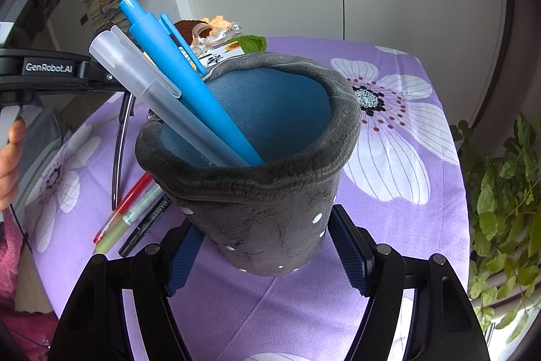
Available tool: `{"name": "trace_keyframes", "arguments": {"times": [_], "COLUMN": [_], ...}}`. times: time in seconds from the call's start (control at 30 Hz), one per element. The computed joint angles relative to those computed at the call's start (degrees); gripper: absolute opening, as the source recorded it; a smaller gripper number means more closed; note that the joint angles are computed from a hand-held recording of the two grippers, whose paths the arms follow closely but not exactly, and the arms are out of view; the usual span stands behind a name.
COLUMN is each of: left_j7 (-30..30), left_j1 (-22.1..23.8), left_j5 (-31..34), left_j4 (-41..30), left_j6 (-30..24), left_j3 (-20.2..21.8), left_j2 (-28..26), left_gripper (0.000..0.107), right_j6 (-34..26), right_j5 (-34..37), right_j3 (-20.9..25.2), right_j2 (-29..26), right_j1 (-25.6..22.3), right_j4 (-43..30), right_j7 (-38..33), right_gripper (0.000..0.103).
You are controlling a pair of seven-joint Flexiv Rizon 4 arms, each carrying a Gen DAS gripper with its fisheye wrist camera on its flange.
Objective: Organize stationery
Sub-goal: 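Grasp the black pen with the left gripper, then lift the black pen with the left gripper and insert it into the cup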
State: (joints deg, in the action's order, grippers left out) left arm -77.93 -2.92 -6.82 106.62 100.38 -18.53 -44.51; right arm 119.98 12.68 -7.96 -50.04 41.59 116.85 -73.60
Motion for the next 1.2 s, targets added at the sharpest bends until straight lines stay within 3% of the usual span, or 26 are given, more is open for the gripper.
{"name": "trace_keyframes", "arguments": {"times": [0.2,0.33,0.73,1.2], "left_j7": [-1.5,-3.4,-4.0,4.4], "left_j1": [6.2,6.4,8.9,2.3], "left_j5": [5.4,8.9,19.6,12.6], "left_j4": [4.7,4.3,0.2,-1.6], "left_j6": [7.2,10.6,10.6,3.7], "left_j3": [-7.3,-8.3,-16.6,-11.1], "left_j2": [3.1,4.7,2.7,0.5], "left_gripper": [0.009,0.009,0.009,0.009], "right_j6": [0.0,0.0,0.1,0.1], "right_j5": [0.0,0.0,0.0,-0.2], "right_j3": [0.1,0.1,0.2,0.4], "right_j2": [0.0,0.0,0.0,-0.1], "right_j1": [-0.1,-0.1,-0.2,-0.4], "right_j4": [0.0,0.0,0.0,-0.1], "right_j7": [-0.1,-0.1,-0.1,0.0], "right_gripper": [0.074,0.074,0.073,0.074]}}
